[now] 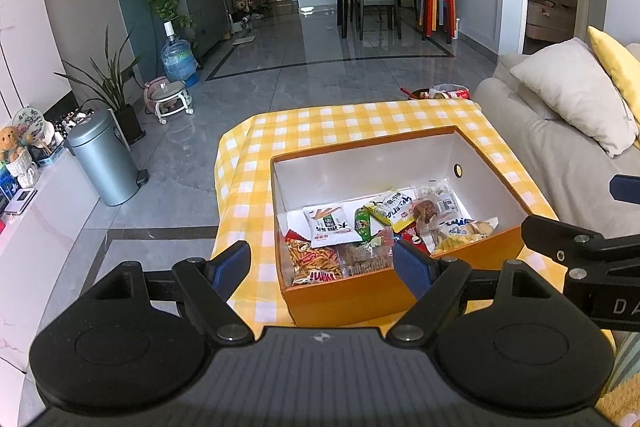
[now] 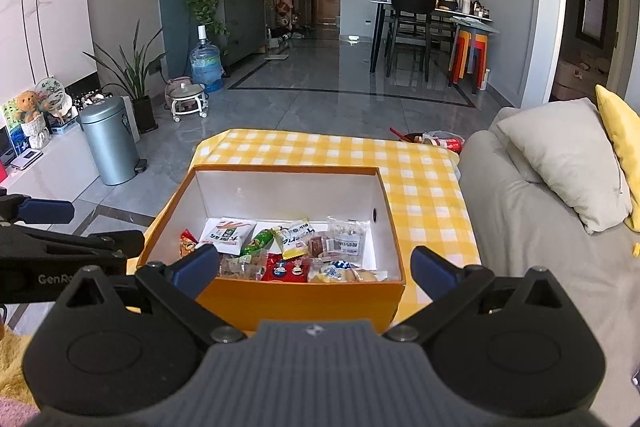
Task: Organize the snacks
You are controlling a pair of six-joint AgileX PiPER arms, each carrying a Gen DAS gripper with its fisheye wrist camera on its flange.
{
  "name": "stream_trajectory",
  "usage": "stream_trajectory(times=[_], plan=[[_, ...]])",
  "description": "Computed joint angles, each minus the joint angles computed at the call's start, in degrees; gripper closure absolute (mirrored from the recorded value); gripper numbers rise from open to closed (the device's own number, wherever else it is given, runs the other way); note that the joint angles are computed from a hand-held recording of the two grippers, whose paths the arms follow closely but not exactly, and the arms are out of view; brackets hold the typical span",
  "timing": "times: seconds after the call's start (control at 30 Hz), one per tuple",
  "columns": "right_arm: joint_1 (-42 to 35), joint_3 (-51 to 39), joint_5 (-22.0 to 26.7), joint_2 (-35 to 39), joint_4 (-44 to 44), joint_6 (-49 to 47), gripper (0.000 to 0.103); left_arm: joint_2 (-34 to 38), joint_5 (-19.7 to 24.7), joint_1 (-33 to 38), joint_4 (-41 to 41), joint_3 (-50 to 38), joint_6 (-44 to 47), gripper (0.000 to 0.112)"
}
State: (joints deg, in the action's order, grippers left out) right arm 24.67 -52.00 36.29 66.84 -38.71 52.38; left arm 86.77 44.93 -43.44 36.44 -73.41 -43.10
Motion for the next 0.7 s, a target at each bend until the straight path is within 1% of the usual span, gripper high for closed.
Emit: stream_trajectory(times=[0.5, 0.7], plan=[[0.08, -0.24, 0.87, 0.06, 1.34, -0.38, 0.004, -0.15, 0.63, -0.05, -0.65, -0.45, 0.66, 0.018], [-0.53, -0.07, 0.39, 0.28, 2.01, -0.58, 0.004, 0.11, 0.81, -0.3, -0.65, -0.48, 0.56, 0.018]])
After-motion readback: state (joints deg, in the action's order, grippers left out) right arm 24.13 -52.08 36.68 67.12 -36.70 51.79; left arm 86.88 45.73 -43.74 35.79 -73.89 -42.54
